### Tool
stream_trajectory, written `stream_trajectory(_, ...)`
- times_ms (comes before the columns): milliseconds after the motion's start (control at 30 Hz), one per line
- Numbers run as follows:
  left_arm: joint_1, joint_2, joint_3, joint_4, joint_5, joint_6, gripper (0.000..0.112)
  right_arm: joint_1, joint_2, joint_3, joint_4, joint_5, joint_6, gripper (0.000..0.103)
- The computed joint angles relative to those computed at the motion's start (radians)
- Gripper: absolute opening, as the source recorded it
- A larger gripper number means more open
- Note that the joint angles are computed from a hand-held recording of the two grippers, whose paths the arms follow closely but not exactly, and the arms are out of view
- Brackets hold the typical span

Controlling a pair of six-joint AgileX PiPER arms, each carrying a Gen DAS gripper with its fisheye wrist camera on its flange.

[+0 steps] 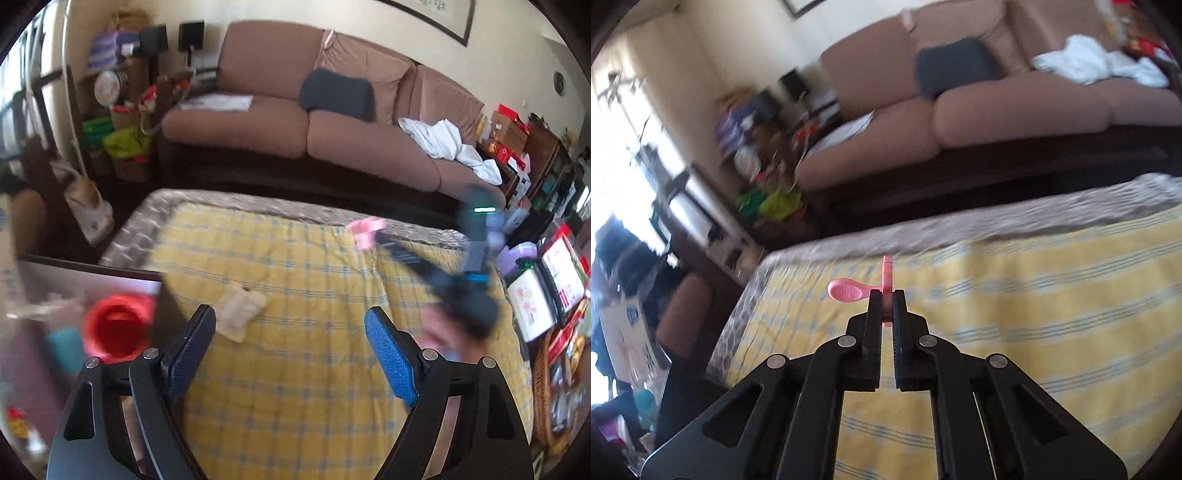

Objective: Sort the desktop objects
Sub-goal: 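Grasp the pink plastic piece with the right gripper while the left grasps the paper packet, then carry the pink piece and paper packet to the black box and release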

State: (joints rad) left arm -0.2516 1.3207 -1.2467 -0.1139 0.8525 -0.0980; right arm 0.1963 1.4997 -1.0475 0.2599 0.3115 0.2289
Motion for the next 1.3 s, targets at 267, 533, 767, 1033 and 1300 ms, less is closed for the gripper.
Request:
stream_trajectory(267,-0.228,0.262,0.12,0.695,-0.224,-0.556,0.091,-0.154,-0.2,0.025,0.04,0.139,-0.111,0.005)
stream_trajectory(533,-0.135,0.344,0.149,0.567,-0.315,-0.506,0.075,-0.016,-0.219,-0.054,-0.156,0.189,0.051,0.005)
stream_trajectory(767,-0.173,0.336,0.176,0.736,-0.327,-0.697,0.01,0.05,-0.208,-0.089,-0.179,0.219,0.074,0.005)
stream_trajectory(1033,-0.264,0.25,0.215,1.1,-0.296,-0.994,0.005,0.052,-0.215,-0.089,-0.138,0.22,0.028,0.005)
stream_trajectory(1300,-0.267,0.058,0.198,1.133,-0.241,-0.999,0.004,0.059,-0.228,-0.1,-0.087,0.227,-0.026,0.005)
